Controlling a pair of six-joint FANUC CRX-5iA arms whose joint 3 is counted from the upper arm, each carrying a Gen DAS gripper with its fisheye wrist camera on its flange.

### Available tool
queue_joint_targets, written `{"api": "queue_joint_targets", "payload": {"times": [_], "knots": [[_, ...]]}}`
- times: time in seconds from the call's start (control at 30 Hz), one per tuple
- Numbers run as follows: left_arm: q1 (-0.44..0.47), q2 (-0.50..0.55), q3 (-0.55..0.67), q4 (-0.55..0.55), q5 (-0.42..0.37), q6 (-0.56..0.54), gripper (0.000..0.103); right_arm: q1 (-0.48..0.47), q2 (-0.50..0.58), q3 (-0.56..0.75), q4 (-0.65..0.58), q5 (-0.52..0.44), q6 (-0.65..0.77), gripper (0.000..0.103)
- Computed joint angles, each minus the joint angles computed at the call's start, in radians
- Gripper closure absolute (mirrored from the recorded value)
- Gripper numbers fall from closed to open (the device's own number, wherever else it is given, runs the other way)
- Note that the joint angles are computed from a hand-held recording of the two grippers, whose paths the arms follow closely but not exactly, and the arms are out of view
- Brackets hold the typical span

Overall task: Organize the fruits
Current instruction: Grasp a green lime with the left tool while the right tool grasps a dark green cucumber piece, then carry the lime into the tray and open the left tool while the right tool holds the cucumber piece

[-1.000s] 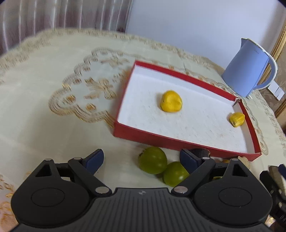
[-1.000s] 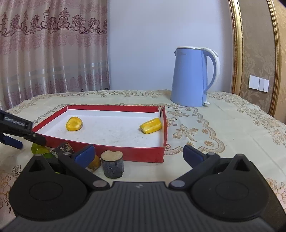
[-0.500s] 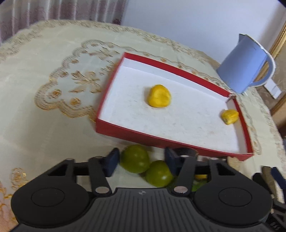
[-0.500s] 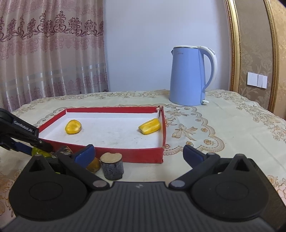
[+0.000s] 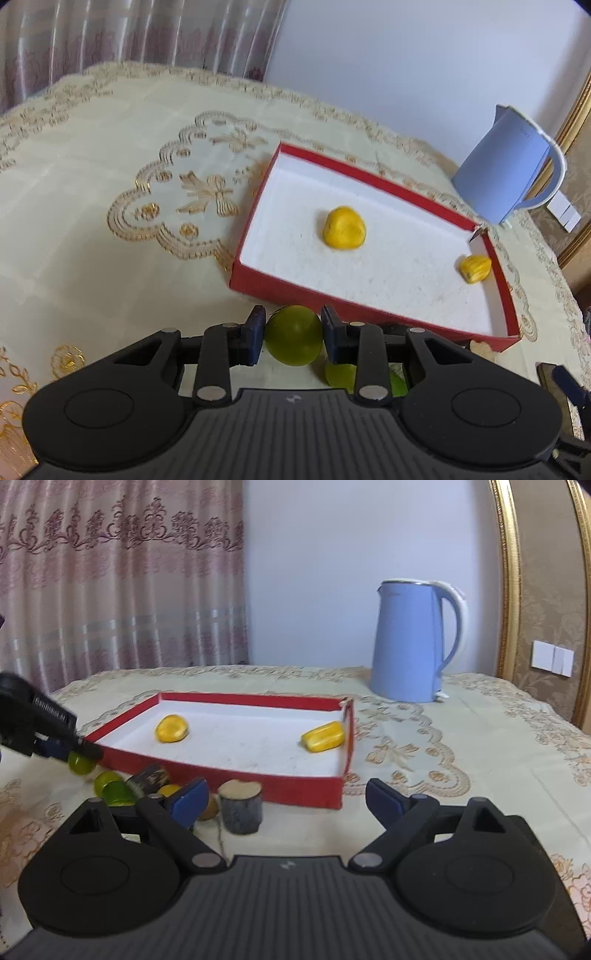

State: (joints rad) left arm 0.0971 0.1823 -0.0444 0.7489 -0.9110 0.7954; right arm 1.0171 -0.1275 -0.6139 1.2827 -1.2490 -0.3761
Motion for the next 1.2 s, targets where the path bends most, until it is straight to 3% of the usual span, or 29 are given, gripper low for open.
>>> {"api": "queue_joint_targets", "payload": {"times": [0.2,0.4,0.53,0.77,1.2], "knots": [[-0.007,-0.047,-0.058,0.042,0.084,-0.062,0.072,-0.03,-0.042,-0.027,0.026,0.231,0.069,0.044],[-0.01,-0.074,-0.094,0.062,0.115,-0.109,0.072,-0.055,0.028,0.037,-0.034,0.307,0.179,0.066],[-0.015,-0.093,-0.122,0.071,0.161,-0.141,0.072,-0.072,0.051,0.06,-0.047,0.317,0.184,0.067],[-0.014,-0.091,-0.124,0.08,0.156,-0.149,0.072,-0.098,0.079,0.095,-0.104,0.361,0.222,0.066],[-0.027,-0.1,-0.133,0.096,0.166,-0.177,0.072,-0.061,0.039,0.067,-0.068,0.307,0.194,0.065]]}}
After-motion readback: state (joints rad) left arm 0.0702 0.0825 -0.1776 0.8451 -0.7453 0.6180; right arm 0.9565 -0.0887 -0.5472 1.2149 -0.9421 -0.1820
